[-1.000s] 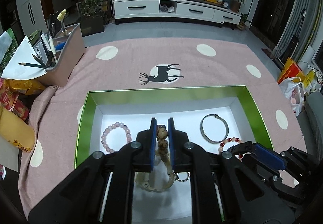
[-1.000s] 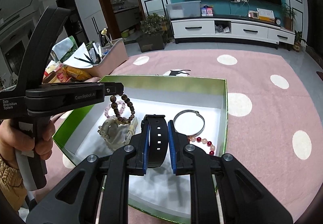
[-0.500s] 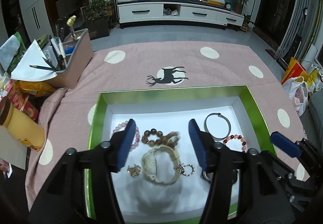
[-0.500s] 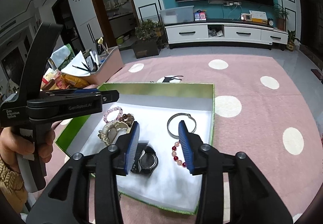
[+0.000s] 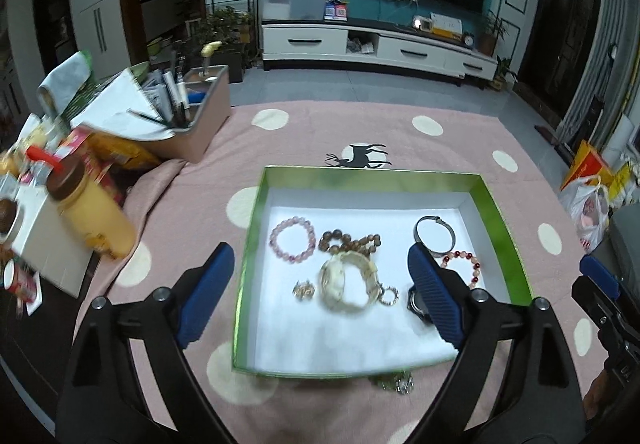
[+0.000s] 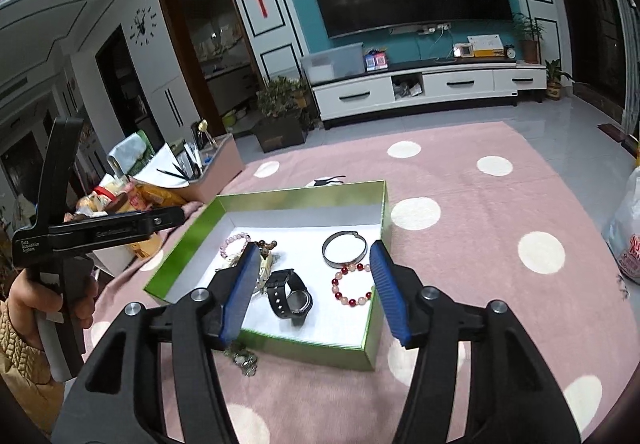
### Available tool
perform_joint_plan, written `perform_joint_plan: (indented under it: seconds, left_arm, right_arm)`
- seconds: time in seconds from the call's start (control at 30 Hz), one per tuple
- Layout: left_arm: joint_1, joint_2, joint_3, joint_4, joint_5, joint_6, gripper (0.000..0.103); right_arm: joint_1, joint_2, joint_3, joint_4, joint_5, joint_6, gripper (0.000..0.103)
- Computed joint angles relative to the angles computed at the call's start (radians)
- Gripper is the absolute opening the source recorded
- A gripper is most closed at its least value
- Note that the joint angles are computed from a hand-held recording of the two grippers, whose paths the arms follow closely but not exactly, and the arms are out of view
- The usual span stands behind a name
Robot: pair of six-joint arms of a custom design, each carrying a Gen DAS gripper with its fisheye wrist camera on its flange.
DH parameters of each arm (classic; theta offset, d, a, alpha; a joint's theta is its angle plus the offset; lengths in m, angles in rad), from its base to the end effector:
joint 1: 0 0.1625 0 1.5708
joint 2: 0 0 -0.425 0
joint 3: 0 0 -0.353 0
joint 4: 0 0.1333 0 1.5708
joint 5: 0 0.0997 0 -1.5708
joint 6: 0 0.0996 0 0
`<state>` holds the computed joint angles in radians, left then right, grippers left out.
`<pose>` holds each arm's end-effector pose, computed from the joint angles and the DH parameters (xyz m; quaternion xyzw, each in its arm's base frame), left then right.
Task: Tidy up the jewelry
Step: 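Withdraw both tools from the box toward the items beside it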
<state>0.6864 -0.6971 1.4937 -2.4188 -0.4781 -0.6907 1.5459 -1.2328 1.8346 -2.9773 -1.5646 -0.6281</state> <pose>-0.3813 -0.5990 0.1423 0.0693 0.8514 -0.3836 0.3509 0.1196 -0.5760 0.3664 0.2745 -0.8782 0.3718 0.1229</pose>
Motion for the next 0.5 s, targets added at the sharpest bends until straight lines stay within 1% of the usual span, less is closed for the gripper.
perform_joint_plan:
  seconds: [0.1,0.17,0.23,0.3,0.43,0.5]
  left_arm:
    - [-0.032,-0.048,0.071,0.023,0.037,-0.086,0.090]
    - [-0.051,-0.070,0.107,0.033,0.058,-0.120,0.090]
    - [-0.068,-0.090,0.140,0.059,0.069,-0.158,0.092]
    - [-0.083,-0.106,0.164,0.128,0.070,-0.227,0.093]
    - [-0.103,-0.119,0.200,0.220,0.052,-0.328,0.093]
    - [-0.109,-0.119,0.211,0.247,0.039,-0.357,0.093]
  right_arm:
    - [-0.011,-0.041,0.045,-0.007,0.012,0.001,0.057]
    - [-0.017,-0.062,0.066,-0.003,0.015,0.000,0.057]
    - [-0.024,-0.082,0.089,0.007,0.012,-0.008,0.057]
    - [-0.028,-0.093,0.108,0.013,0.001,-0.012,0.061]
    - [-0.037,-0.114,0.150,0.029,-0.014,-0.025,0.061]
    - [-0.043,-0.123,0.164,0.039,-0.014,-0.029,0.061]
